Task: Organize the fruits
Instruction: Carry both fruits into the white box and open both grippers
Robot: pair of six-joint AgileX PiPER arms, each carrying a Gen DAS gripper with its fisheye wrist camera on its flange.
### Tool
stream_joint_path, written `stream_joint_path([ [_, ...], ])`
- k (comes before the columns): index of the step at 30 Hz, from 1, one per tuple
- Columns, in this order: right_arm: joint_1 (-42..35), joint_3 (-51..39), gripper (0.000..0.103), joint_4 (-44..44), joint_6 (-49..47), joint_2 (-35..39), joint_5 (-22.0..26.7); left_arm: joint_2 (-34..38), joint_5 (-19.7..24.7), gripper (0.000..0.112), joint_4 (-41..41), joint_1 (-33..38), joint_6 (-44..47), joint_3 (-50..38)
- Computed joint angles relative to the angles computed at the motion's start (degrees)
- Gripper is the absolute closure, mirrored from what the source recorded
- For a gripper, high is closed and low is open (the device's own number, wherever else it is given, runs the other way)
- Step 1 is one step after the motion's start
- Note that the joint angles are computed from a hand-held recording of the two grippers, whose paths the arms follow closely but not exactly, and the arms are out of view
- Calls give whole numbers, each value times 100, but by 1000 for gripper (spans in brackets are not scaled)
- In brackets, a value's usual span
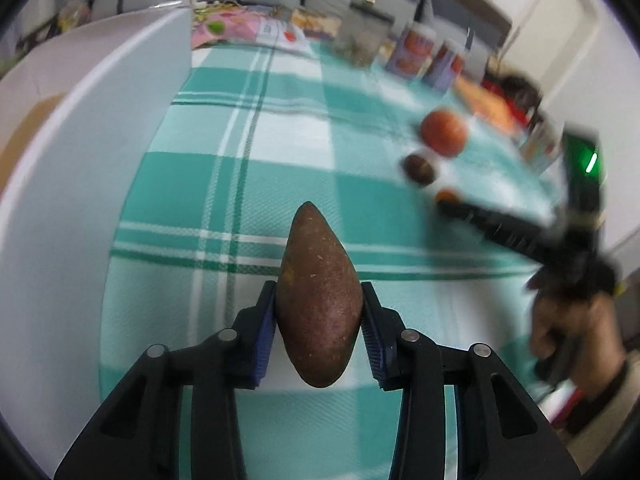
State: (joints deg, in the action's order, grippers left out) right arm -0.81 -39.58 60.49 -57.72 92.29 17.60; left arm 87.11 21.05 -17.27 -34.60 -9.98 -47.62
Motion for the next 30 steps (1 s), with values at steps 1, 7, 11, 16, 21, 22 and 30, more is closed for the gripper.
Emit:
stream_joint_path([
  [1,16,66,73,-357,381,-230,191,-342,124,72,-573,104,392,102],
  [7,1088,-323,73,-1684,2464,-1164,1157,-2272,1815,72,-1776,1539,1512,103],
  [11,2676,-1576,73,-2514,3946,-879,1414,-2632,3431,72,-2151,3818,2620,-434],
  [16,4121,-4041,73,-3637,5379,743,2095,-1899,3554,72,-1570,5410,3245,-700],
  [21,4674,-6638,73,-4675,6540,2689,3474,-962,2996,72,-971,5784,3084,-550],
  [22,4774,-7155,73,-4908,6775,3070,3745,-831,2923,72,-875,5782,2998,-536],
  [30,4759,-6843,31,-5166,7410,2941,3108,-1134,2409,40,-618,5744,2626,-160],
])
